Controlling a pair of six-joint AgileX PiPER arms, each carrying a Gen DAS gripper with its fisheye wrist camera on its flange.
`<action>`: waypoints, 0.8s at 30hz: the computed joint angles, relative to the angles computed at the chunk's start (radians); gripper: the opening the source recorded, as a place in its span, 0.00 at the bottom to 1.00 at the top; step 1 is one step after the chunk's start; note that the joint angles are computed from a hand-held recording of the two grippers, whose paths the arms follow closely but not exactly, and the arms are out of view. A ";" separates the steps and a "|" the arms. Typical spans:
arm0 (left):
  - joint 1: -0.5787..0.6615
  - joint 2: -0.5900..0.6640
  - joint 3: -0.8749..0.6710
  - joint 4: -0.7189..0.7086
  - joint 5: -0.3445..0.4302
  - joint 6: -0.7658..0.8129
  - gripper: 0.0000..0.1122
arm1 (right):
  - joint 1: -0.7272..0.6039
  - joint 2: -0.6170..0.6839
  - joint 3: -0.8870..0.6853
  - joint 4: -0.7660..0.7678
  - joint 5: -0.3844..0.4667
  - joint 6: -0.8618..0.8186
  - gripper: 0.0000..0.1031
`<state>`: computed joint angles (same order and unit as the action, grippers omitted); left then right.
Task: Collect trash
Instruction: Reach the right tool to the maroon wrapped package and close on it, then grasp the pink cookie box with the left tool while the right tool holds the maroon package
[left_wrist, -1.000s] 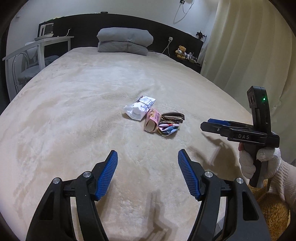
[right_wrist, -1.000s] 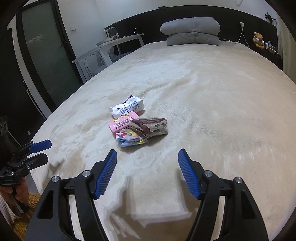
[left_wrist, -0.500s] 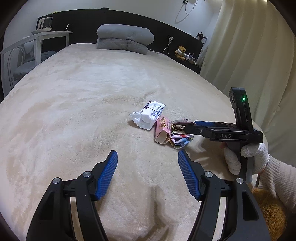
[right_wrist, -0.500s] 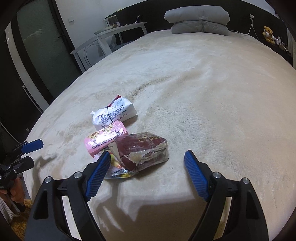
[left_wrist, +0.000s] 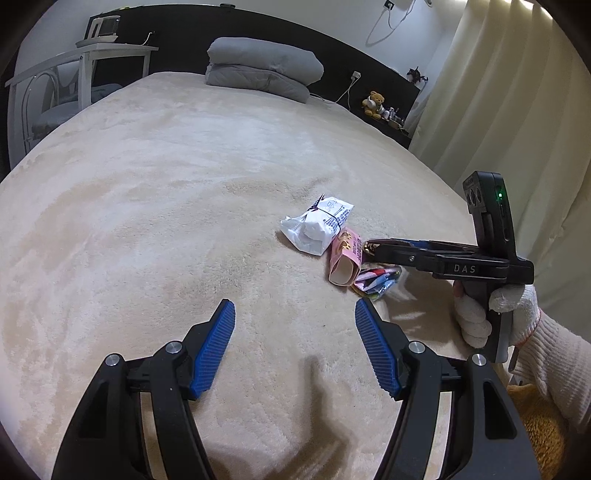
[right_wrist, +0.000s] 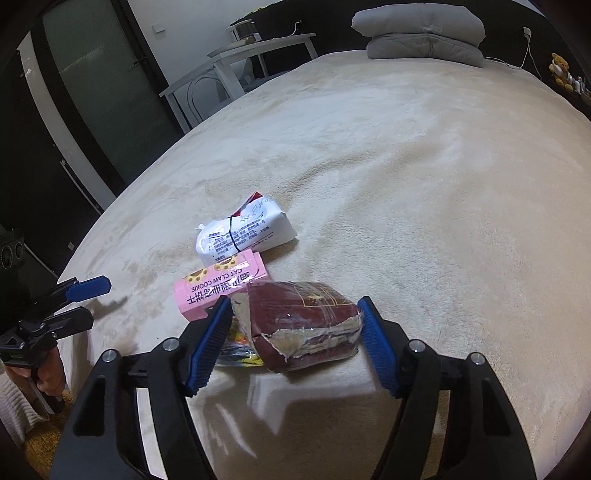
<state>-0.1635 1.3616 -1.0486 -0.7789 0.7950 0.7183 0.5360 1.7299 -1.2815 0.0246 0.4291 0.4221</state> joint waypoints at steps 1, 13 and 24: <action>-0.006 0.003 -0.001 0.001 -0.002 -0.003 0.59 | 0.001 0.001 0.001 0.010 0.004 -0.010 0.66; -0.091 0.032 -0.017 0.025 -0.055 -0.062 0.59 | 0.004 -0.028 0.038 -0.007 -0.022 0.039 0.64; -0.177 0.099 -0.066 0.032 -0.112 -0.103 0.59 | 0.030 -0.195 0.168 -0.144 -0.050 0.186 0.64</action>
<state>-0.3403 1.4604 -1.1146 -0.7466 0.6828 0.6157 0.5665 1.5351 -1.1131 -0.1194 0.3790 0.6080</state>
